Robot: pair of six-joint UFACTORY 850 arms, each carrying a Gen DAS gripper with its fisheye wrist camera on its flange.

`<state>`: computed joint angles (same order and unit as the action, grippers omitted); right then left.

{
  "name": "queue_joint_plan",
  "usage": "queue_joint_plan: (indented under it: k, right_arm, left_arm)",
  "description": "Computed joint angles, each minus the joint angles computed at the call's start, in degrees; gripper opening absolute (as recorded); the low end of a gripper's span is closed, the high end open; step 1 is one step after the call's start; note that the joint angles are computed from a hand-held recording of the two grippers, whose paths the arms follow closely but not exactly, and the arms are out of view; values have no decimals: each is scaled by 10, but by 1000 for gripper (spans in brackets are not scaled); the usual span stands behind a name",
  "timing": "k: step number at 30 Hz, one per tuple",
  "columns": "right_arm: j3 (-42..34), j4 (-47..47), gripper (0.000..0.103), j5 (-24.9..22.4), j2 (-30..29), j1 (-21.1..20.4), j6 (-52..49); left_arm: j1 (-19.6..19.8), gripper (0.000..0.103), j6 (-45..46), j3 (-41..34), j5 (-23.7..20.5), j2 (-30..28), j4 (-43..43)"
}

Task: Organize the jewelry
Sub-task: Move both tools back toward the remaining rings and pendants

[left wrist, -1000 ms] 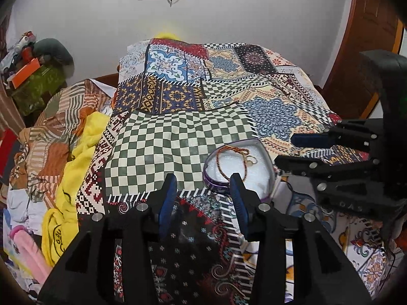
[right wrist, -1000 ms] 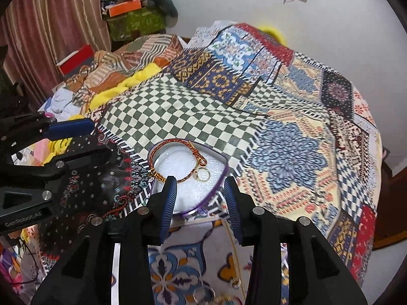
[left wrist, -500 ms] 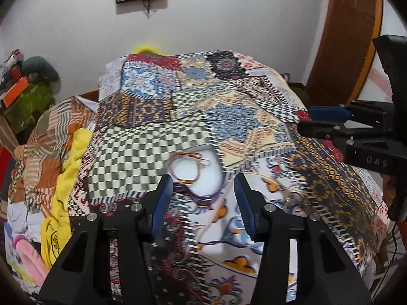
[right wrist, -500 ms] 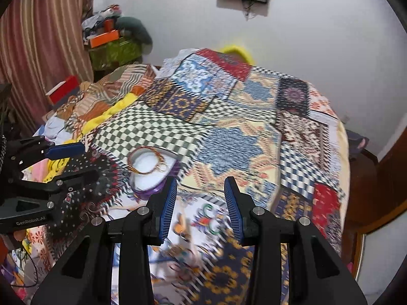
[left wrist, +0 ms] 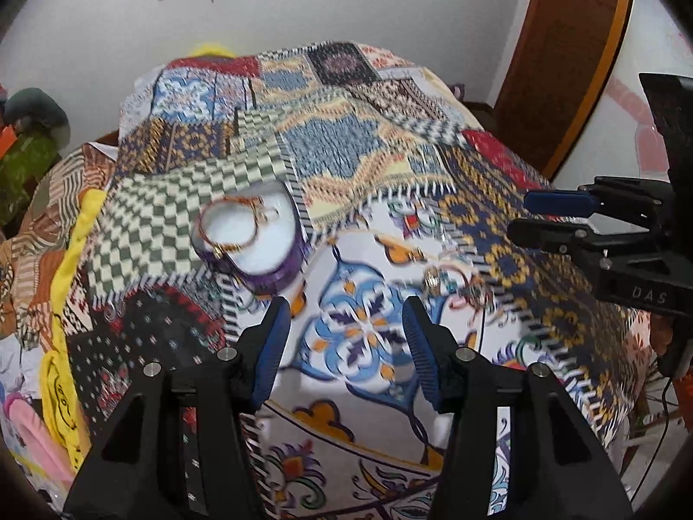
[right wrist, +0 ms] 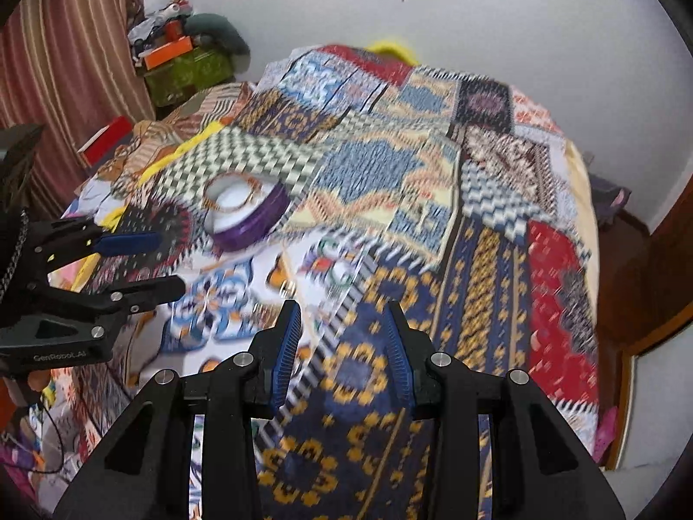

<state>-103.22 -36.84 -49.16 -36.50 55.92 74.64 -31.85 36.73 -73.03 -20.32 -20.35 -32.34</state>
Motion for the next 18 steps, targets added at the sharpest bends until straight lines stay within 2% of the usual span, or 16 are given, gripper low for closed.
queue_joint_plan:
  k: [5,13,14,17,18]
  right_arm:
    - [16,26,36,38,-3,4,-14]
    - [5,58,35,54,-24,1,-47]
    - [6,57,34,55,-24,1,-46]
    - [17,57,20,69,-17,0,-43]
    - [20,58,20,73,-16,-1,-40]
  left_arm:
    - [-2,53,11,16,-6,2,-15]
    - [-3,53,45,34,0,8,-48]
    - [-3,53,52,35,-1,8,-55]
    - [-2,53,68,33,-3,7,-72]
    - [-2,53,71,31,-5,5,-77]
